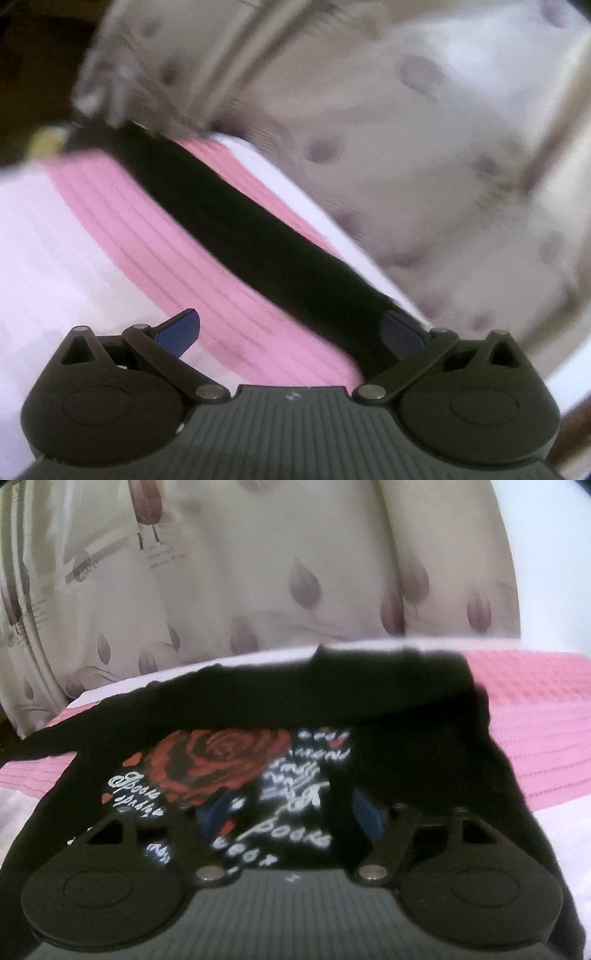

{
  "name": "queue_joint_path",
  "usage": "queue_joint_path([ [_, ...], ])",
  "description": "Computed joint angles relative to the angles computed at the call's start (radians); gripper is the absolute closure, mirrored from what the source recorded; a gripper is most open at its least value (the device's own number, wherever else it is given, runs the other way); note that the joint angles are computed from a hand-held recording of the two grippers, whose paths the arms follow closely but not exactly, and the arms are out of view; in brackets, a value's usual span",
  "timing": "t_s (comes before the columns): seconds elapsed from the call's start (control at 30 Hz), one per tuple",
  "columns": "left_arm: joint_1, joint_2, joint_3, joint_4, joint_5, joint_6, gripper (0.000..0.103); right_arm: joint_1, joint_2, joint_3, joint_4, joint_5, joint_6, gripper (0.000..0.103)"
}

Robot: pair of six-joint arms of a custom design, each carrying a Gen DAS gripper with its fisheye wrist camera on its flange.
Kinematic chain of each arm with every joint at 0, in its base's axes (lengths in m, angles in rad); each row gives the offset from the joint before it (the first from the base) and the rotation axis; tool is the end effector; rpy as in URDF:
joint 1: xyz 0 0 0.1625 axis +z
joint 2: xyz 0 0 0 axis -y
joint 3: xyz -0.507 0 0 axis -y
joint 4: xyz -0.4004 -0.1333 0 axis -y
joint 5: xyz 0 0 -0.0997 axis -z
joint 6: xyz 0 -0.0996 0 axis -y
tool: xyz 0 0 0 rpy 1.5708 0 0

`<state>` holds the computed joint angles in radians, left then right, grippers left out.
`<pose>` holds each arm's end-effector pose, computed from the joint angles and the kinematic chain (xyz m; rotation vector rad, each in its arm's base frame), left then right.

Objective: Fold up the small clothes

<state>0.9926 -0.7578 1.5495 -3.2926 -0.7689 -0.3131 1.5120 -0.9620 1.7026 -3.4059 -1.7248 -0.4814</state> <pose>-0.2463 -0.7524 0.2646 -0.1874 2.4279 -1.5136 0.0756 -0.7243 0.3517 0.3894 -2.3484 1.3474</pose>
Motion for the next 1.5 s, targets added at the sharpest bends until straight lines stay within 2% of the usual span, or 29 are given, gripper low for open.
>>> queue_joint_path([
  [0.1, 0.052, -0.052, -0.034, 0.067, 0.024, 0.011, 0.002, 0.012, 0.020, -0.010, -0.014, -0.019, -0.003, 0.025],
  [0.2, 0.117, -0.092, -0.091, 0.155, 0.002, -0.060, 0.002, 0.015, 0.027, -0.016, -0.016, -0.027, -0.021, 0.025],
  [0.33, 0.213, -0.119, -0.187, 0.339, -0.131, -0.207, 0.005, 0.024, 0.034, -0.020, -0.017, -0.061, -0.035, 0.025],
  [0.43, 0.275, -0.103, -0.267, 0.445, -0.266, -0.300, 0.010, 0.035, 0.046, -0.030, -0.019, -0.101, -0.050, 0.025],
  [0.5, 0.299, -0.081, -0.308, 0.487, -0.308, -0.338, 0.031, 0.042, 0.053, -0.033, -0.027, -0.123, -0.064, 0.025],
  [0.57, 0.312, -0.056, -0.346, 0.530, -0.312, -0.357, 0.046, 0.046, 0.058, -0.037, -0.031, -0.139, -0.075, 0.025],
  [0.63, 0.322, -0.043, -0.336, 0.439, -0.342, -0.376, 0.058, 0.048, 0.061, -0.040, -0.030, -0.149, -0.079, 0.025],
  [0.67, 0.314, -0.036, -0.340, 0.412, -0.320, -0.350, 0.070, 0.049, 0.062, -0.040, -0.028, -0.151, -0.078, 0.025],
  [0.7, 0.302, -0.029, -0.349, 0.397, -0.283, -0.304, 0.088, 0.049, 0.062, -0.041, -0.027, -0.151, -0.077, 0.025],
  [0.73, 0.284, -0.017, -0.365, 0.380, -0.225, -0.260, 0.099, 0.048, 0.061, -0.041, -0.027, -0.150, -0.077, 0.025],
  [0.77, 0.260, -0.007, -0.376, 0.352, -0.169, -0.221, 0.100, 0.048, 0.061, -0.040, -0.029, -0.148, -0.076, 0.025],
  [0.83, 0.215, 0.012, -0.387, 0.250, -0.146, -0.111, 0.100, 0.045, 0.059, -0.036, -0.035, -0.136, -0.071, 0.025],
  [0.93, 0.130, 0.050, -0.427, 0.182, -0.159, 0.085, 0.100, 0.037, 0.052, -0.028, -0.047, -0.110, -0.048, 0.025],
  [1.07, 0.035, 0.120, -0.519, 0.229, -0.236, 0.155, 0.100, 0.016, 0.034, -0.011, -0.054, -0.041, 0.003, 0.025],
  [1.2, -0.044, 0.240, -0.685, 0.379, -0.326, 0.149, 0.100, -0.020, 0.006, 0.015, -0.077, 0.067, 0.109, 0.025],
  [1.3, -0.087, 0.375, -0.867, 0.536, -0.367, 0.163, 0.100, -0.050, -0.012, 0.029, -0.098, 0.143, 0.202, 0.025],
  [1.4, -0.112, 0.511, -1.042, 0.687, -0.403, 0.157, 0.100, -0.077, -0.025, 0.039, -0.111, 0.213, 0.276, 0.025],
  [1.5, -0.123, 0.655, -1.232, 0.844, -0.440, 0.145, 0.100, -0.095, -0.032, 0.047, -0.127, 0.262, 0.317, 0.024],
])
